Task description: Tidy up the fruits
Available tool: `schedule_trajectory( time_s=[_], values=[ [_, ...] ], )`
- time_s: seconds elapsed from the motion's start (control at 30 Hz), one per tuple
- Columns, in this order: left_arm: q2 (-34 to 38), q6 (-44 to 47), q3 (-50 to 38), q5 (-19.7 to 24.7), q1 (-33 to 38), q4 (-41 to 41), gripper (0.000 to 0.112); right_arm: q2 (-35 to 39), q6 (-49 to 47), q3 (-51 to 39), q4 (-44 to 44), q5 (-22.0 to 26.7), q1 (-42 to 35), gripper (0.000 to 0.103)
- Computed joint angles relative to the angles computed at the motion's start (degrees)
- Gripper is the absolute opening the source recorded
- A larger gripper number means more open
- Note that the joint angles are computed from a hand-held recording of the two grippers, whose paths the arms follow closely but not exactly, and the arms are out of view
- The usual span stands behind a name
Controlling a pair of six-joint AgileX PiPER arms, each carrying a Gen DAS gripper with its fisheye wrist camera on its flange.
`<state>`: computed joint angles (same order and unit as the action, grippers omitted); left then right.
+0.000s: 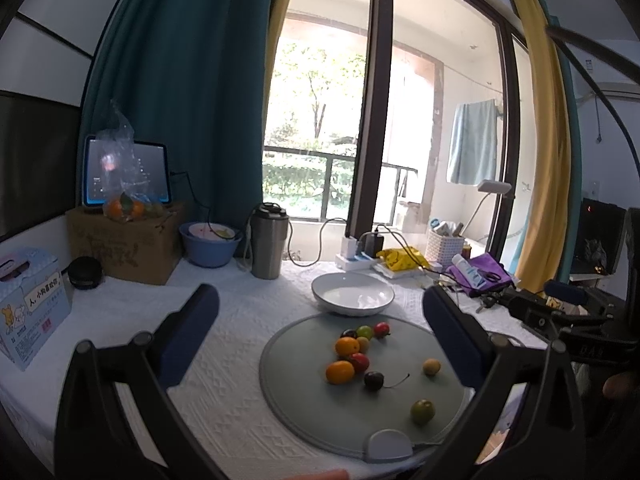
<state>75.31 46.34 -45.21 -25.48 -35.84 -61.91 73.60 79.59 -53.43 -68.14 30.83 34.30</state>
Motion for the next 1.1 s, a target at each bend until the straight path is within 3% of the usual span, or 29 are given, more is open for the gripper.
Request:
schedule_trajectory(
  time_s=[1.1],
  values=[
    [0.5, 0.9, -0.6, 0.4, -0.2, -0.3, 0.103, -0.1, 0.4, 0.2, -0.2, 0.0, 0.1, 0.098]
  ],
)
